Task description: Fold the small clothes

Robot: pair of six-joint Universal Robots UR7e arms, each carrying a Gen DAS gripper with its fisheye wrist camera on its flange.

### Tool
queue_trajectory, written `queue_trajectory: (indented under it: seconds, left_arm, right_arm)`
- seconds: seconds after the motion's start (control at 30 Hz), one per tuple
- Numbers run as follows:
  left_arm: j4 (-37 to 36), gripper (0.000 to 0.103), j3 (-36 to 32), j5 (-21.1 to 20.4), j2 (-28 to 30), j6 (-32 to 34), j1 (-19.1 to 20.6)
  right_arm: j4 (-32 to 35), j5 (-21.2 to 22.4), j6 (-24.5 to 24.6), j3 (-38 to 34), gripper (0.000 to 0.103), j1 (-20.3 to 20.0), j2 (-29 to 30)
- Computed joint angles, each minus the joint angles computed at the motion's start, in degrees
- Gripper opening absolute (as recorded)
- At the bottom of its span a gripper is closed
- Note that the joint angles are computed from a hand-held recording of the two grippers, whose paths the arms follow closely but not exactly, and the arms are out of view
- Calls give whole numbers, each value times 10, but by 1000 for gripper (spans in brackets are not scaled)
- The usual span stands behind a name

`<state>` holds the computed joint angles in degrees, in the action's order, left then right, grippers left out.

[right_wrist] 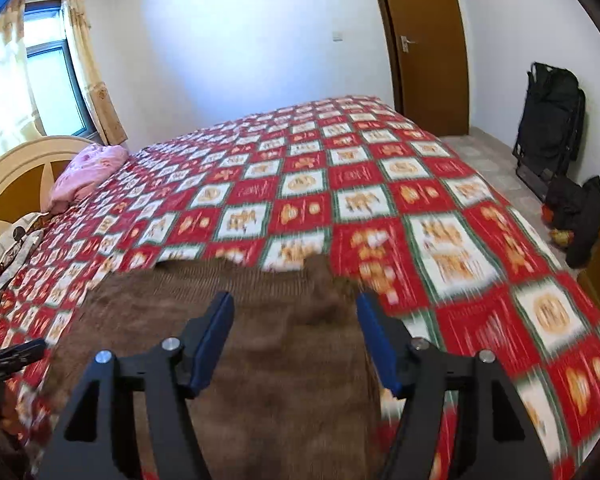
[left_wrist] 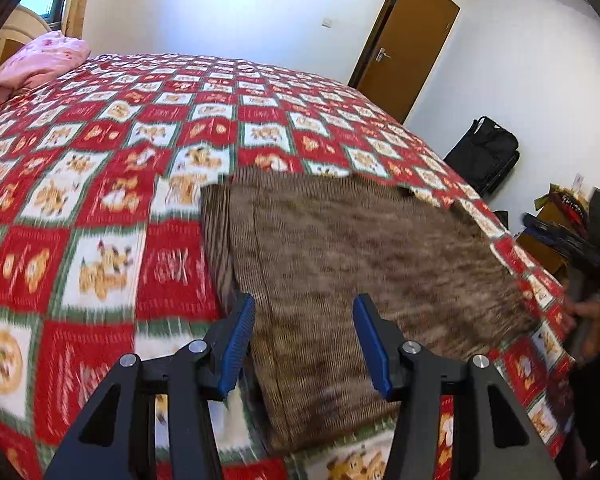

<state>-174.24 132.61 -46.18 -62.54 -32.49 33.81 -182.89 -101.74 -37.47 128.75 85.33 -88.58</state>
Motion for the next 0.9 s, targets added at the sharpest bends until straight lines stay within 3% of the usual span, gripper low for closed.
queue_trajectory:
  seconds: [0.1,0.2,0.4,0.6,0.67,0.7,0.77,0.9]
  left_arm:
    - [1,52,17,31,2,-33,-16]
    - [24,52,23,42,0,-68,-18]
    - [-10,52,43,13,4,-93,-20]
    - [-59,51,47,-21,19,-71,-18]
    - [-65,22,47,-32,19,-82,-10]
    - [-70,16,48,-37,18,-87,-7]
    - [-88,9,54,-46,18,-92,-1]
    - [-48,4,58,-46,8,-122,-1]
  right_arm:
    - [5,18,2,47,68,-17,-54]
    - [-28,9,-14,86,68,-27,-83]
    - [-9,26,3,117,68,-60,-136]
    - [17,43,20,123,68,-86,-160]
    - [22,50,25,126,68,-93,-166]
    - [20,50,27,129,68,-93,-169]
    - [19,52,27,133,68,-96,-173]
    - [19,54,28,136,68,-104,-180]
